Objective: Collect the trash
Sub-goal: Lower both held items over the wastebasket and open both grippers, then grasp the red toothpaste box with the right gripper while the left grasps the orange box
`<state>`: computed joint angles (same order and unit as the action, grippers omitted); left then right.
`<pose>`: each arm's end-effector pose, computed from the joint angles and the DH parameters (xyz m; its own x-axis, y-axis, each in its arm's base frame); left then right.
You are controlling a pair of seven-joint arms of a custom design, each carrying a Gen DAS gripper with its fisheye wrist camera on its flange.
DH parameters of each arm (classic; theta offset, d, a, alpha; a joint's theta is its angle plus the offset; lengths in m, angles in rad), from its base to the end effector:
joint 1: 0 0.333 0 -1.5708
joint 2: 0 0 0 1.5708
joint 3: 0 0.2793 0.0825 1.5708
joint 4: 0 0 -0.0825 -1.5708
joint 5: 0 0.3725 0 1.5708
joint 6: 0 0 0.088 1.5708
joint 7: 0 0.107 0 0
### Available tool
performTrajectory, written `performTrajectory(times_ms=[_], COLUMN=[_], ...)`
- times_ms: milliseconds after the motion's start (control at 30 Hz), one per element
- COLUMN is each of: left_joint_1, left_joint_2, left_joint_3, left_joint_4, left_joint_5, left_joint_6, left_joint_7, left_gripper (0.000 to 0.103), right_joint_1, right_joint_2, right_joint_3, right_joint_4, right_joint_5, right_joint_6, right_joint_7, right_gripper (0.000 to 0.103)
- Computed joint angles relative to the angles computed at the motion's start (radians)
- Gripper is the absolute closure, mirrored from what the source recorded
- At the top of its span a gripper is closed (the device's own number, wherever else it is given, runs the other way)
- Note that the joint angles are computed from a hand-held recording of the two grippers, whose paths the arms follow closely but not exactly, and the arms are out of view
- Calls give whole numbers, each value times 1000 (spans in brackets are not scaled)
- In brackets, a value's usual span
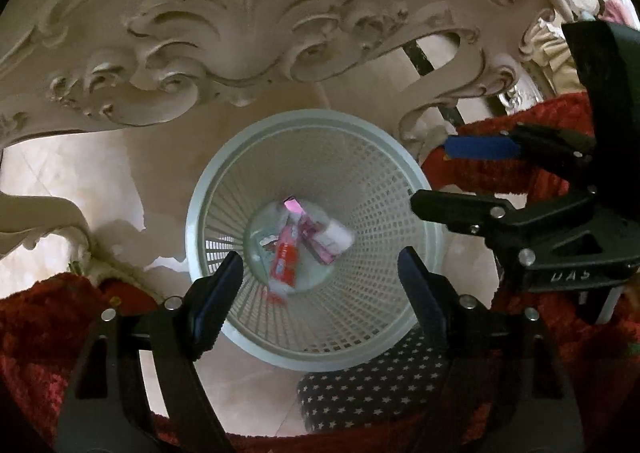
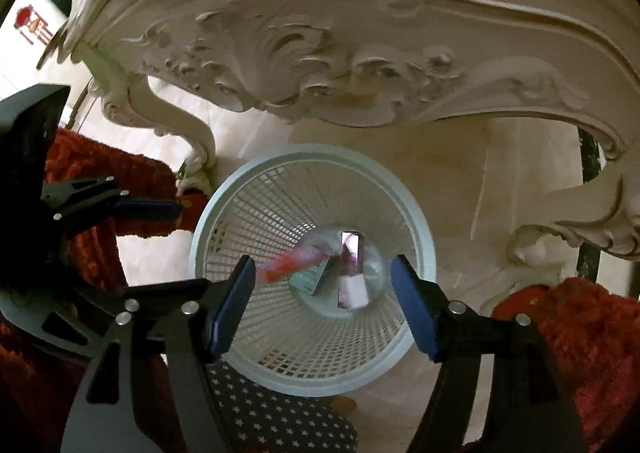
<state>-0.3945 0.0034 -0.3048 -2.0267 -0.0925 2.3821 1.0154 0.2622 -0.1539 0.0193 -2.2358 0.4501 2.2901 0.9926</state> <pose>0.4383 -0.3697 0.4509 -0.1169 -0.9608 0.2516 -0.9677 0.0532 -0.2465 0.4903 0.1522 0.4268 0.5786 -0.7815 -0.2334 -0.8028 -0.4953 -0.3318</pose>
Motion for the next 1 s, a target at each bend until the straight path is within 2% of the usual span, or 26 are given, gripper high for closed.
performTrajectory(times_ms=[133,233,333,400,467,500,567,633,733,800,1000], left_joint_1=[-1,-3,4,37,85,110,123,120,94,57,7], left_joint_2=[-42,-134,-238,-270,-253,-219,-144,-55,85,191,317], left_joint_3=[-2,-6,-9,-32,-63,-74,-70,-43,4,31,100], left_joint_4=[-10,-36,-38,-6,65,116,207,303,466,608,767], left_joint_5=[75,104,140,246,397,478,560,595,626,666,606], left_joint_6=[-32,-41,-29,-29,-59,-66,-86,-70,-86,-162,-201], left_joint_7=[-57,-46,-38,-84,-154,-189,-228,-251,-247,-234,-154], left_gripper=[25,25,25,25,25,25,25,25,25,25,25], right_joint_1=[-6,-8,-12,-15,-17,-16,-21,-25,-33,-38,-18], right_joint_2=[-24,-95,-171,-193,-180,-156,-82,39,226,310,561], right_joint_3=[-6,-27,-70,-90,-89,-82,-55,-38,-8,11,21], right_joint_4=[-6,-15,5,39,85,118,192,323,539,639,955], right_joint_5=[-7,11,94,156,194,210,183,142,30,-27,-244], right_joint_6=[-23,-80,-113,-67,34,113,249,313,322,302,204], right_joint_7=[-3,-49,-98,-118,-119,-115,-66,5,129,176,356], right_gripper=[37,36,36,36,36,36,32,32,32,32,32])
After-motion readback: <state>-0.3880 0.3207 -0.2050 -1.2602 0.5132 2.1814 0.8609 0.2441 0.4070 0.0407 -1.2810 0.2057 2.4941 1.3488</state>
